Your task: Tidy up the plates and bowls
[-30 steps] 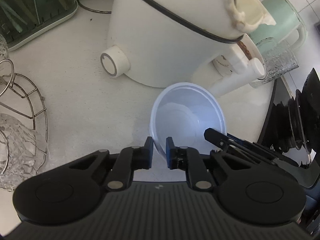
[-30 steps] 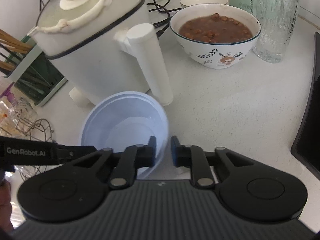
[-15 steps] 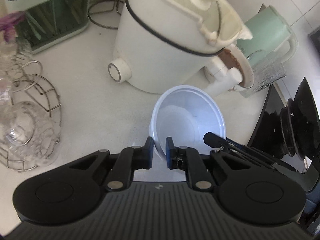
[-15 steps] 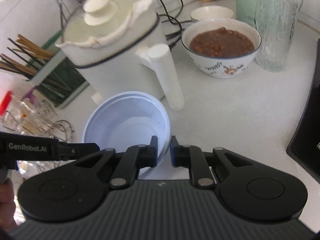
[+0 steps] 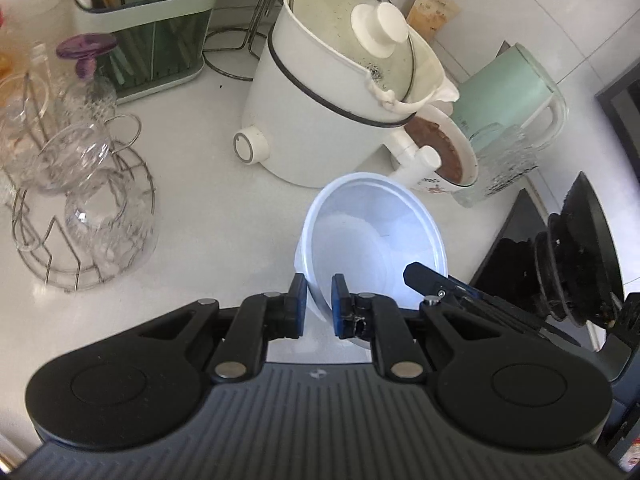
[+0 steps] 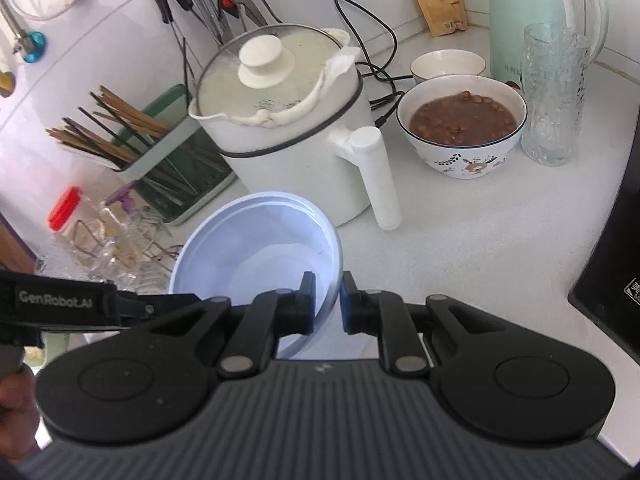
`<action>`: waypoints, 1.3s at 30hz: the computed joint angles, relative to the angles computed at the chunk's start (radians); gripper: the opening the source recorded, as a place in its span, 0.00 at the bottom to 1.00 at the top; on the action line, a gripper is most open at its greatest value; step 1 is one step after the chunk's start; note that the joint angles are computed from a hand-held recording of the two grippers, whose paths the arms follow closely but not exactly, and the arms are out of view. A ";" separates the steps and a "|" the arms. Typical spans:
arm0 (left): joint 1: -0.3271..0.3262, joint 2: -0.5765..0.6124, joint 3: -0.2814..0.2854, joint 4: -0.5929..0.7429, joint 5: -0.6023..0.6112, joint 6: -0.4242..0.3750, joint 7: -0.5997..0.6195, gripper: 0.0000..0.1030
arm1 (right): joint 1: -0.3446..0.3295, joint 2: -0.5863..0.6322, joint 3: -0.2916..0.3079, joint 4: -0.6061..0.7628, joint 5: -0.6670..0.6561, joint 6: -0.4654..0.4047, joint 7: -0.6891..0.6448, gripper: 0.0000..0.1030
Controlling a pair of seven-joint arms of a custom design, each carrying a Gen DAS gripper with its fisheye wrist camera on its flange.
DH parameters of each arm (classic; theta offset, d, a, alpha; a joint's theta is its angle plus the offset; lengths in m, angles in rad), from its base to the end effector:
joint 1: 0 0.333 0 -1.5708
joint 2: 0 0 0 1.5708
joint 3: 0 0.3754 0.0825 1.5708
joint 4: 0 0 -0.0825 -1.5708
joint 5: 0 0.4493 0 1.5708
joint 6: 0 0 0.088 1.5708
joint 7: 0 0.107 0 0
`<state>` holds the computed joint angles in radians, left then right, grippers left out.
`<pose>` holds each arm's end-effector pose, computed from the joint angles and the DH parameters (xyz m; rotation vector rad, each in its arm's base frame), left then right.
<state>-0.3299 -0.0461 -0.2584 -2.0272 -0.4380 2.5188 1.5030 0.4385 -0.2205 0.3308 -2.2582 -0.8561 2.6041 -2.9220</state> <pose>0.5335 -0.3543 0.5597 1.8146 -2.3015 0.9387 0.3900 0.4134 0.5311 -1.3203 1.9356 -0.4651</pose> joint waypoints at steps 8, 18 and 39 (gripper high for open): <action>-0.012 -0.070 0.001 -0.062 0.015 0.002 -0.021 0.15 | 0.025 -0.036 0.021 -0.011 0.027 -0.040 -0.023 0.15; -0.025 -0.157 0.025 -0.133 0.006 -0.015 -0.030 0.15 | 0.039 -0.050 0.047 -0.002 0.070 -0.055 -0.059 0.15; -0.022 -0.357 0.100 -0.297 -0.028 -0.019 -0.004 0.15 | 0.118 0.036 0.054 0.110 0.027 -0.086 -0.079 0.15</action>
